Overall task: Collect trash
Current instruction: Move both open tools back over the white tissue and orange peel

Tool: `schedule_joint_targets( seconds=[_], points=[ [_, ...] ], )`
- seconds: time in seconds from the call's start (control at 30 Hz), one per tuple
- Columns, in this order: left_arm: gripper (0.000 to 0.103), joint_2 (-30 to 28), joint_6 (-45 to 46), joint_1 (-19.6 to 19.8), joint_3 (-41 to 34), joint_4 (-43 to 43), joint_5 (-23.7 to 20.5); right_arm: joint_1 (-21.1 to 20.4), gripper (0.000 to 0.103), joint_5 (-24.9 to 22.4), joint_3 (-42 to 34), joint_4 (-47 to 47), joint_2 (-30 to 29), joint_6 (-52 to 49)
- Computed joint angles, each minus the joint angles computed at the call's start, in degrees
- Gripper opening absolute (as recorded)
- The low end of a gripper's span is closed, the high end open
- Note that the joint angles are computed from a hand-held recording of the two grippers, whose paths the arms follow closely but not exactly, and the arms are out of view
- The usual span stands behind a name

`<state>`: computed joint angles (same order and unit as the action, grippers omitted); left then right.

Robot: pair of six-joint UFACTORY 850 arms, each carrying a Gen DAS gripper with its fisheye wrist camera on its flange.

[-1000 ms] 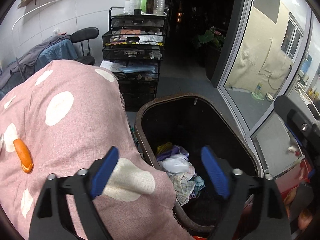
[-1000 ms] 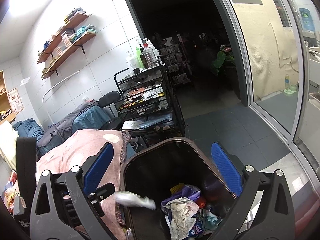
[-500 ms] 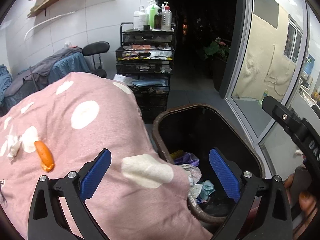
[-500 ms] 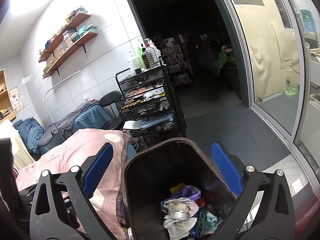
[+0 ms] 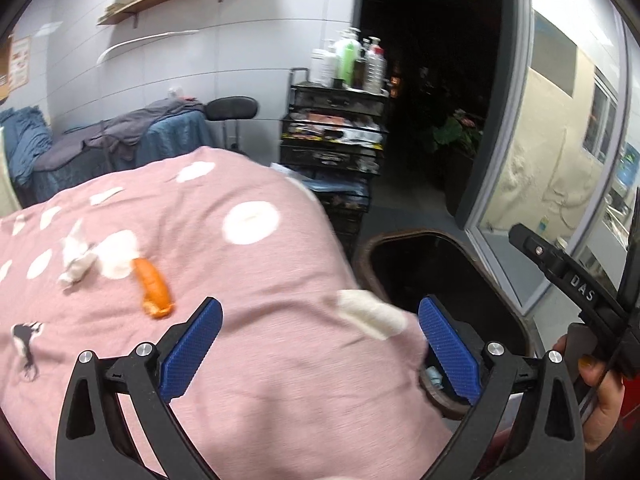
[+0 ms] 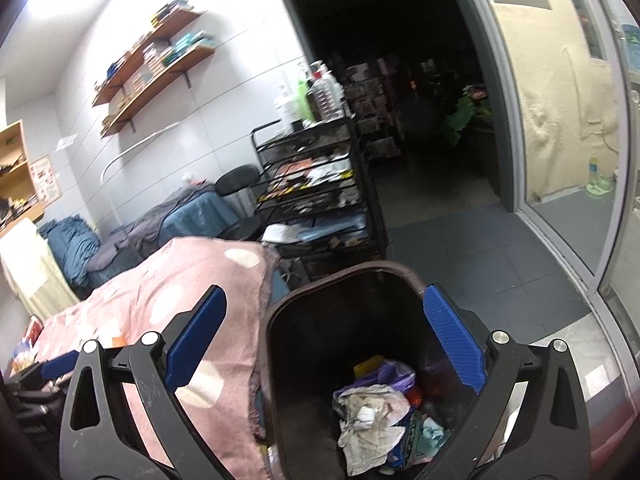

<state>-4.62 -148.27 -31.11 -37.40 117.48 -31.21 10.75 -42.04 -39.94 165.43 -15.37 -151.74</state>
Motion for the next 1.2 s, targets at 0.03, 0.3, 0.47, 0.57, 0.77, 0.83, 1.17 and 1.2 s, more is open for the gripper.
schedule_joint_targets(
  seconds=[0.03,0.3,0.47,0.57,0.77,0.83,1.17,1.2],
  points=[
    [0.098,0.5,0.62,0.08,0.58,-0.98,-0.57,0.32,0.097,0.8,-0.45,-2.19,-0.15,0.92],
    [0.097,5.98,-1.35,3.16,6.71,-3.71,-1.86,3.92,0.097,5.97,-4.41,-16.5,-1.55,8.13],
    [0.097,10.13,-4.9,5.8,11.09,-0.66,-1.6,7.17,0.097,9.56,-8.34,-29.31,-3.34,16.18],
    [0.097,11.85,-1.35,6.77,12.48,-3.33,-2.52,8.88,0.098,11.19,-11.24,-38.84,-4.75,24.43],
    [0.097,14.6,1.15,10.54,14.88,-5.24,-3.18,13.77,0.097,14.57,-15.88,-47.54,-7.18,30.05],
    [0.097,15.17,1.95,11.95,15.55,-5.43,-3.75,15.47,0.097,15.96,-18.32,-52.25,-8.53,34.43],
    [0.097,14.17,8.16,21.45,14.4,-6.53,3.28,20.09,0.097,18.15,-30.22,-80.22,-16.13,63.22],
    [0.097,14.05,7.08,22.53,14.19,-5.13,4.4,20.57,0.097,18.5,-31.34,-83.04,-16.9,65.89]
  ],
)
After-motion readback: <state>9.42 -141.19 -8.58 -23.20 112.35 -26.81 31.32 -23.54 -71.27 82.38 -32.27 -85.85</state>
